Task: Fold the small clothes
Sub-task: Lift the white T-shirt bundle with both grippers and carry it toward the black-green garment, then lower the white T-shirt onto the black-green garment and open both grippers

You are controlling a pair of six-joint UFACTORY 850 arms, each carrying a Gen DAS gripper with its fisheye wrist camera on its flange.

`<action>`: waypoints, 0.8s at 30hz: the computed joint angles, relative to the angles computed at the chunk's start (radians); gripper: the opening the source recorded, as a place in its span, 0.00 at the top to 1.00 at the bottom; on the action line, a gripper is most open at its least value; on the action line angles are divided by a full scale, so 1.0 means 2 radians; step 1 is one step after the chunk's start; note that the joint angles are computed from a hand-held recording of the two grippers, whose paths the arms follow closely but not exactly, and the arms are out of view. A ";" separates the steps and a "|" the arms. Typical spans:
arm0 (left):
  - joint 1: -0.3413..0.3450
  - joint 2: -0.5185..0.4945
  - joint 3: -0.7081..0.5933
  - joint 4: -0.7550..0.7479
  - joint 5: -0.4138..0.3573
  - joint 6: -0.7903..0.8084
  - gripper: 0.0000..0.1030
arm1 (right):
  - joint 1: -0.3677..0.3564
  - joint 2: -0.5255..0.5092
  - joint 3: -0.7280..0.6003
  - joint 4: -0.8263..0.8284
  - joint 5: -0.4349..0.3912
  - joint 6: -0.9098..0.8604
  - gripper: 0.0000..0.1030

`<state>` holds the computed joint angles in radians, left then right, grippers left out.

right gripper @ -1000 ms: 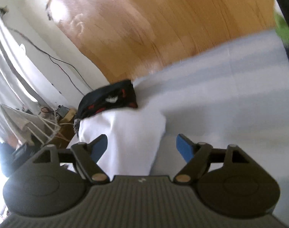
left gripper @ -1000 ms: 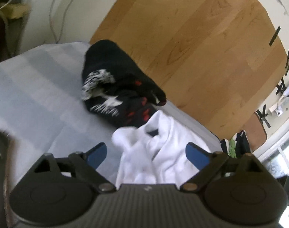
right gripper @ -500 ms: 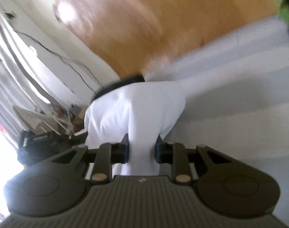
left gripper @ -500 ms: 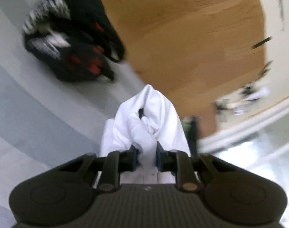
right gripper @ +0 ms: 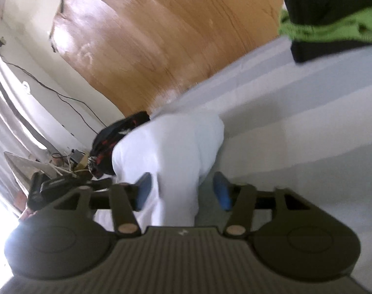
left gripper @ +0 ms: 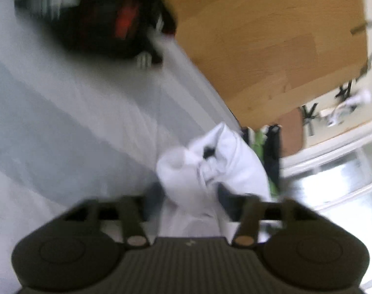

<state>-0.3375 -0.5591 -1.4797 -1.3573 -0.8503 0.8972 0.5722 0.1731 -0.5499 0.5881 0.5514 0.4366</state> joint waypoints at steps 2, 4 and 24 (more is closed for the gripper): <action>-0.003 0.021 0.014 -0.005 0.018 0.036 0.11 | -0.002 0.008 0.002 -0.001 -0.006 -0.008 0.29; -0.008 0.015 -0.001 0.022 0.011 0.026 0.07 | -0.010 0.004 0.002 -0.034 -0.019 0.008 0.29; -0.158 -0.096 -0.260 0.130 0.049 -0.058 0.24 | -0.110 0.089 0.035 -0.161 0.054 0.034 0.74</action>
